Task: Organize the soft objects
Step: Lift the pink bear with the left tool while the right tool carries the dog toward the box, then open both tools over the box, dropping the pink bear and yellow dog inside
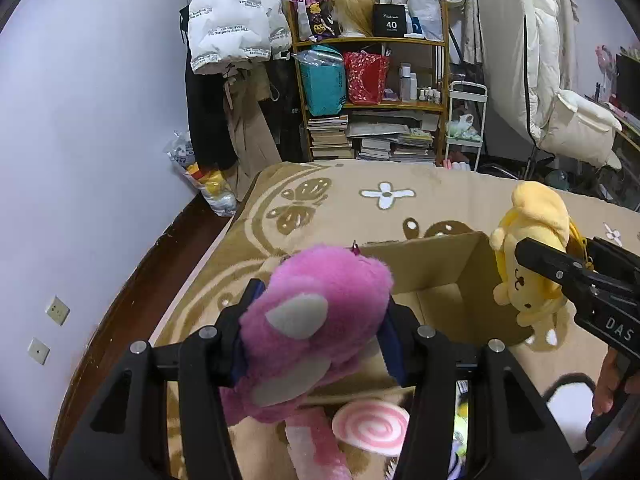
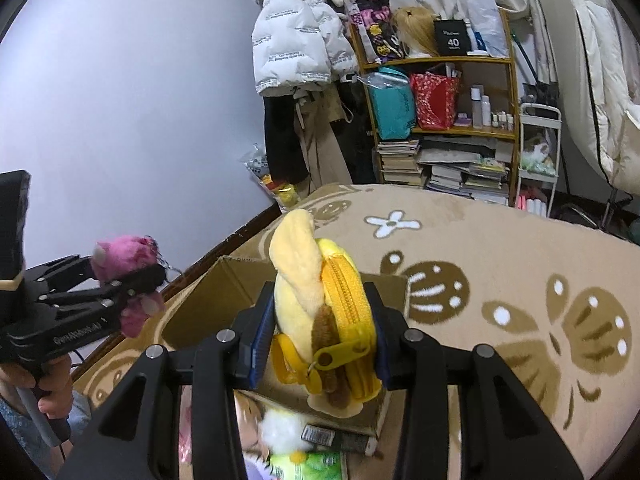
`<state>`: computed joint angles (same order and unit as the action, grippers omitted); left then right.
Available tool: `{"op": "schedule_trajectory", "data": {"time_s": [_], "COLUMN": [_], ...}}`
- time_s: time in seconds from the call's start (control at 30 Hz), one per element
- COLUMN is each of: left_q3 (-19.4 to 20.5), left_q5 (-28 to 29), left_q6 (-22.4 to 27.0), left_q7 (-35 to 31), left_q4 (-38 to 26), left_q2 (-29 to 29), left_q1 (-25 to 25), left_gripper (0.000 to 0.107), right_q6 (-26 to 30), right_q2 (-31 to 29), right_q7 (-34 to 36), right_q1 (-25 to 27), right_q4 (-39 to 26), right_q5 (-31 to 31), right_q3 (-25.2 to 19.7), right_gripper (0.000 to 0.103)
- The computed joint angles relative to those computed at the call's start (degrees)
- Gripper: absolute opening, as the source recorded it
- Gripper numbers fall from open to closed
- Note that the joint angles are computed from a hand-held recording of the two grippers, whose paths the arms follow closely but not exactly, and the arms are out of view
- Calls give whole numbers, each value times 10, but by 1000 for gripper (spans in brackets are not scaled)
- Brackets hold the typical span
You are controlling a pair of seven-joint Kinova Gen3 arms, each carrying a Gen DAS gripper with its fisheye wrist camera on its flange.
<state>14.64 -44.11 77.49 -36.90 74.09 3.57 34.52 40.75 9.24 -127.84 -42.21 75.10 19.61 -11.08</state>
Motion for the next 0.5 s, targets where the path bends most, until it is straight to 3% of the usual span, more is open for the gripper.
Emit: {"op": "schedule_trajectory", "data": {"time_s": [0.1,0.23,0.33,0.5], "left_q3": [-8,-11,-6,-7], "left_q5": [8,61,40,57], "left_q6": [-38,-101,-104,-136], "left_q7": [21,17,12,14], "left_q4": [27,62,72,85], "left_q2": [-6,-20,-16,-26], "left_q1": [-11,-51,-46,-55], "left_gripper": [52,53,54,55], "right_q6": [-4,-5,1,8], "right_q2": [14,30,38,43], "right_q7": [7,30,44,51], "right_q1": [0,4,3,2], "right_q4": [-9,-14,-15,-12], "right_q5": [-6,-35,-51,-66], "right_q3": [0,-1,1,7], "right_gripper": [45,45,45,46]}}
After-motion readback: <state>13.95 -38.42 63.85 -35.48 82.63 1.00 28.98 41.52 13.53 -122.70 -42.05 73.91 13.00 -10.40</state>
